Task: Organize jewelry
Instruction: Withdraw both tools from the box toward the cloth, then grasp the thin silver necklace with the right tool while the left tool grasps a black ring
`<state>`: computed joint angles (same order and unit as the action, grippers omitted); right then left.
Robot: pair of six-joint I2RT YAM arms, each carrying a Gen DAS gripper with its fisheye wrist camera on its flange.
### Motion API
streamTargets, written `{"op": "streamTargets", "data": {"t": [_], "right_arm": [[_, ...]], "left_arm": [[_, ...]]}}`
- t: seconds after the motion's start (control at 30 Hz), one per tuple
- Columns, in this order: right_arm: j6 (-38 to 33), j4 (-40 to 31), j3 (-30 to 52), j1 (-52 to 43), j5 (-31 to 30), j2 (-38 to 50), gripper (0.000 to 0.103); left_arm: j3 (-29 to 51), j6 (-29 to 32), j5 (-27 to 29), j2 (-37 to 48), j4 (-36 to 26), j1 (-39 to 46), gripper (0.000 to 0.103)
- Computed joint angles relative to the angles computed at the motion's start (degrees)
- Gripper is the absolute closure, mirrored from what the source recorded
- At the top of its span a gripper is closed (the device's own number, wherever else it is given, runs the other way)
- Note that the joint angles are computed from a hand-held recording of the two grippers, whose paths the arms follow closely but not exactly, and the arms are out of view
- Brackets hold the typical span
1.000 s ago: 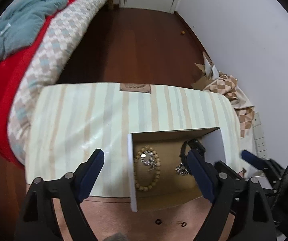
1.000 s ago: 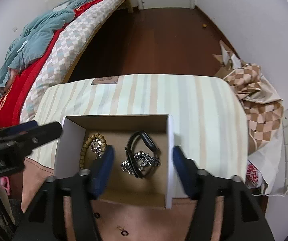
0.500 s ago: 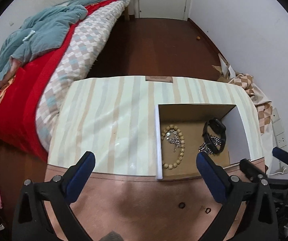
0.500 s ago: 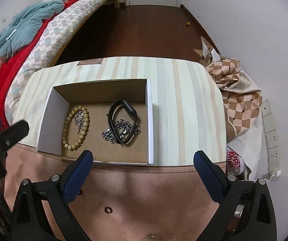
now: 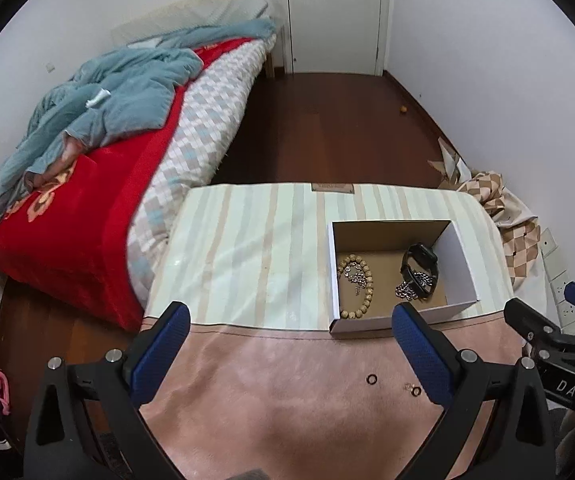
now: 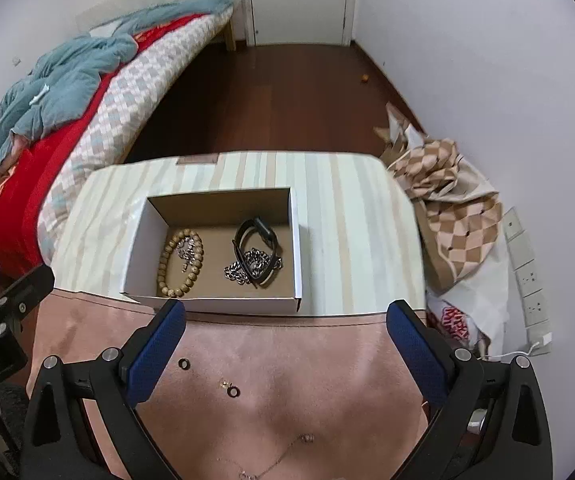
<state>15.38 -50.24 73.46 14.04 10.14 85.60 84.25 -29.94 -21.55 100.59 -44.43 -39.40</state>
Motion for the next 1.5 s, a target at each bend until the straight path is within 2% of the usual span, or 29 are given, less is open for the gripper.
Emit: {"op": "streamTargets", "data": {"t": [0.4, 0.53, 0.67, 0.87, 0.93, 1.0, 1.13, 1.37, 1.43, 1.47, 1.5], "right_arm": [[7.2, -8.9, 0.5, 9.7, 8.6, -12.3, 0.002], [9.6, -10.9, -0.3, 11.5, 8.9, -15.8, 0.002], [11.7, -10.6, -6.0, 10.8, 6.0, -20.8, 0.002], [13.8, -6.4, -24.4, 5.5, 0.8, -30.1, 0.003], [12.0, -3.1, -31.1, 1.7, -2.3, -32.5, 0.012], [9.2, 1.5, -37.6, -2.2, -5.3, -32.7, 0.03], [4.8, 13.1, -46.6, -6.8, -8.3, -29.7, 0.043], [4.8, 27.2, -52.3, -6.0, -7.9, -22.7, 0.055], [5.1, 29.6, -52.4, -3.9, -5.2, -21.4, 0.061], [5.2, 30.3, -52.2, -3.3, -4.4, -20.6, 0.068], [5.4, 30.8, -52.3, -2.6, -3.2, -20.4, 0.081]], "left_arm": [[-5.1, -2.6, -4.2, -10.9, -3.6, -5.6, 0.0], [-7.2, -4.6, -6.2, -13.3, -4.0, -7.4, 0.0], [-12.6, -7.2, -7.6, -15.0, -2.2, -9.1, 0.0], [-21.1, -10.5, -5.0, -10.8, 2.6, -10.0, 0.0], [-22.3, -11.4, -4.7, -7.8, 4.2, -10.5, 0.0], [-22.6, -12.0, -3.9, -4.7, 5.9, -10.8, 0.0], [-22.9, -12.5, -3.1, -0.2, 8.5, -11.1, 0.0], [-24.3, -12.4, -1.1, 3.1, 11.2, -10.0, 0.0], [-24.3, -12.0, -0.2, 4.0, 11.9, -9.1, 0.0], [-24.3, -12.0, 0.2, 4.4, 12.1, -8.8, 0.0], [-24.3, -11.8, 0.7, 4.9, 12.7, -8.4, 0.0]]}}
